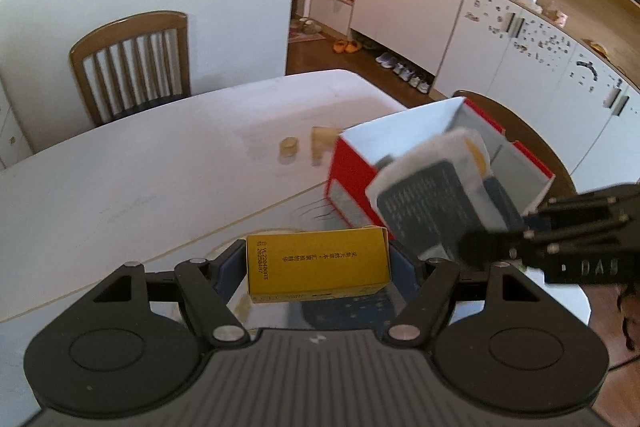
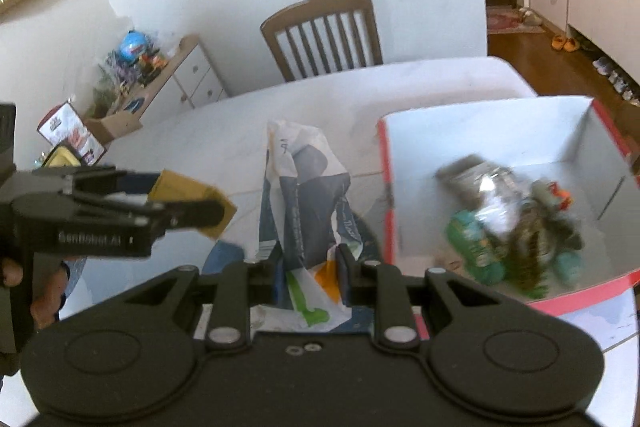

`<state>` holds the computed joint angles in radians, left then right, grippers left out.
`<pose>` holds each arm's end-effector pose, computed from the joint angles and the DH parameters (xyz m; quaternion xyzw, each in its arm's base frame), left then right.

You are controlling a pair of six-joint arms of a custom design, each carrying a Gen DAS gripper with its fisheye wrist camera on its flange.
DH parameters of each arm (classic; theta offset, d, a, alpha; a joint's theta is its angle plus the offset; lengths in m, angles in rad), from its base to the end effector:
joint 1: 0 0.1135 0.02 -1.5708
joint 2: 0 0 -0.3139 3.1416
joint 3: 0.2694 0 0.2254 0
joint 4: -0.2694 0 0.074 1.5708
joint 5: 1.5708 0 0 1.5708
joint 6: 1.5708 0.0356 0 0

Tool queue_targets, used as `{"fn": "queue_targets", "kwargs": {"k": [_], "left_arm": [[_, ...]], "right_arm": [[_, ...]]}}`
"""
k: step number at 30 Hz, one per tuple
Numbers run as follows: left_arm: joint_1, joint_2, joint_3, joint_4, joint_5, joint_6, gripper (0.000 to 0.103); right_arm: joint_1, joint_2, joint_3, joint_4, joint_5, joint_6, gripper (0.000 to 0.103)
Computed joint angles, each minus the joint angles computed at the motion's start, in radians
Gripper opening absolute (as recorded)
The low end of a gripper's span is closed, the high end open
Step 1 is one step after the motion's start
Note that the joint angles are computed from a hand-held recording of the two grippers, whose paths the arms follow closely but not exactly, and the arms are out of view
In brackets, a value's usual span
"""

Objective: Organize objects
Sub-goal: 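Carry the yellow box and printed bag toward the red box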

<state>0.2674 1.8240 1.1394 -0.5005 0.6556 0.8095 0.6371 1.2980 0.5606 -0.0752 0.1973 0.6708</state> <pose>0.3369 0.0698 0.2318 0.3082 0.8788 -0.1782 0.3178 0.1741 0.1202 0.2350 0.0520 0.9237 0.1514 0.3480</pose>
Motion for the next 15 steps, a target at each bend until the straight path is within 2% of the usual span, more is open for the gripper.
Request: {"fn": "queue_targets", "kwargs": {"k": [9, 15], "left_arm": [[-0.16, -0.082, -0.127, 0.124, -0.065, -0.11, 0.074], [-0.291, -0.092, -0.176, 0.208, -0.136, -0.2, 0.074]], "right_arm": [[-0.278, -0.185, -0.073, -0.079, -0.136, -0.169, 0.024], [-0.598, -0.244, -0.108, -0.111, -0.324, -0.368, 0.024]]}}
